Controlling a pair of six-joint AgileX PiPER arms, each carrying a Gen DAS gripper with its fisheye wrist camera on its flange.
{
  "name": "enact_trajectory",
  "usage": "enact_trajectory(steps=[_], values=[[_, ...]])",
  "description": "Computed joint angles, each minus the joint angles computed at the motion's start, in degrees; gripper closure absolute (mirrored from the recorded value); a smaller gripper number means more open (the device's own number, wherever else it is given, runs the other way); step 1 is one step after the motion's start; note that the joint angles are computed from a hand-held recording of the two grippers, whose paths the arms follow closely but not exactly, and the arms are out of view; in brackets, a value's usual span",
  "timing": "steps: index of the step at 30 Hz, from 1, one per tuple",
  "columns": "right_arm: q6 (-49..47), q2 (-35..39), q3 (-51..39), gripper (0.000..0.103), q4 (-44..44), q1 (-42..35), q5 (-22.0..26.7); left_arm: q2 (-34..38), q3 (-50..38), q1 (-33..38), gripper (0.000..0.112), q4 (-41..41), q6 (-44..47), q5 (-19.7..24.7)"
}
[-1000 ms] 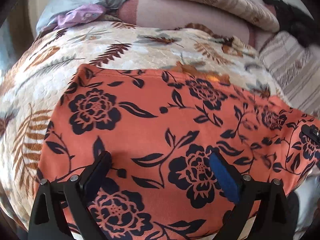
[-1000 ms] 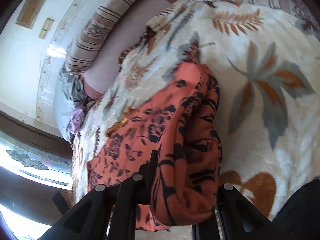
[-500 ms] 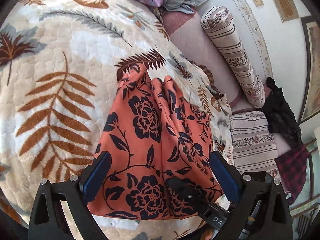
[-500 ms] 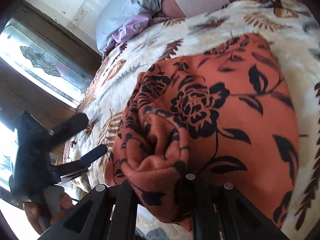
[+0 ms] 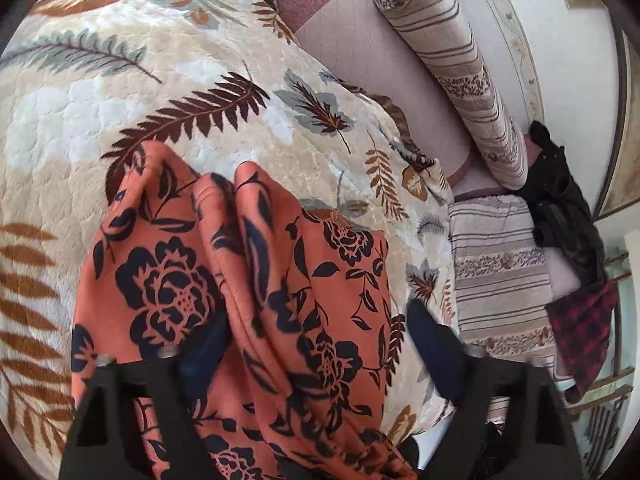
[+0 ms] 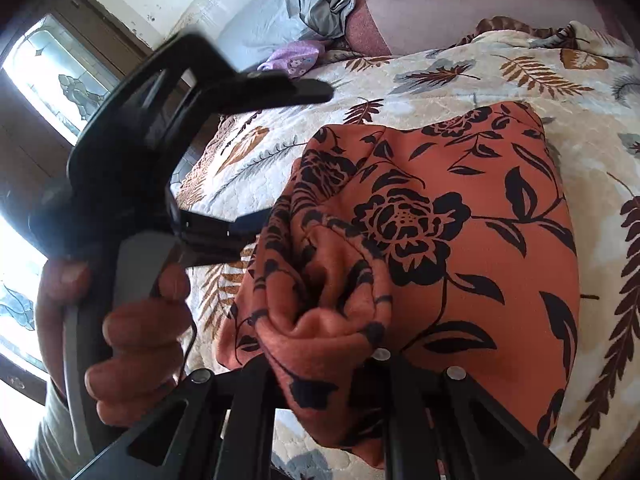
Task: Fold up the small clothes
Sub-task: 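Grasp the strip end with the left gripper while the right gripper grasps beside it, then fold the held strip end over the blouse with both grippers and release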
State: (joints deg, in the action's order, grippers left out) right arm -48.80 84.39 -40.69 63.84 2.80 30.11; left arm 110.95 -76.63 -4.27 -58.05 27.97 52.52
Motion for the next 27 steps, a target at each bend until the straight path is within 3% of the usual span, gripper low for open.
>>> enact_trajectory(steps=[2, 8, 10, 13, 16, 19, 27], values=[[3.25, -0.52, -0.50, 0.091, -2.94, 2.56, -2.94, 1.70, -4.58, -1.25, 0.097, 7.47, -5.14, 0.66], [21.18, -2.62, -5.46, 0.089, -18.66, 11.35, -9.08, -3.82, -3.28, 3.51, 0.098, 4.52, 7.47, 1.24], [27.19, -1.02, -6.76, 0.085, -24.77, 15.22, -11.83, -2.39, -4.37, 5.14, 0.098, 5.10, 9.70, 1.67], [22.03, 4.27, -8.67, 0.070, -20.14, 17.16, -10.56, 4.38, -7.76, 6.50, 0.098, 11.14, 6.70, 1.31], [17.98, 9.30, -9.06, 0.067, -15.13, 18.24, -9.24, 9.07, -7.14, 7.86, 0.097, 12.47, 7.33, -0.41], [11.55, 7.75, -7.56, 0.064, -9.01, 18.32, -9.29, 7.09, -4.69, 9.14, 0.098, 7.87, 11.71, -0.43], [4.61, 5.42, -4.28, 0.067, -0.86, 16.22, -8.33, 0.08, -1.89, 7.53, 0.099, 6.14, 15.43, -1.85]])
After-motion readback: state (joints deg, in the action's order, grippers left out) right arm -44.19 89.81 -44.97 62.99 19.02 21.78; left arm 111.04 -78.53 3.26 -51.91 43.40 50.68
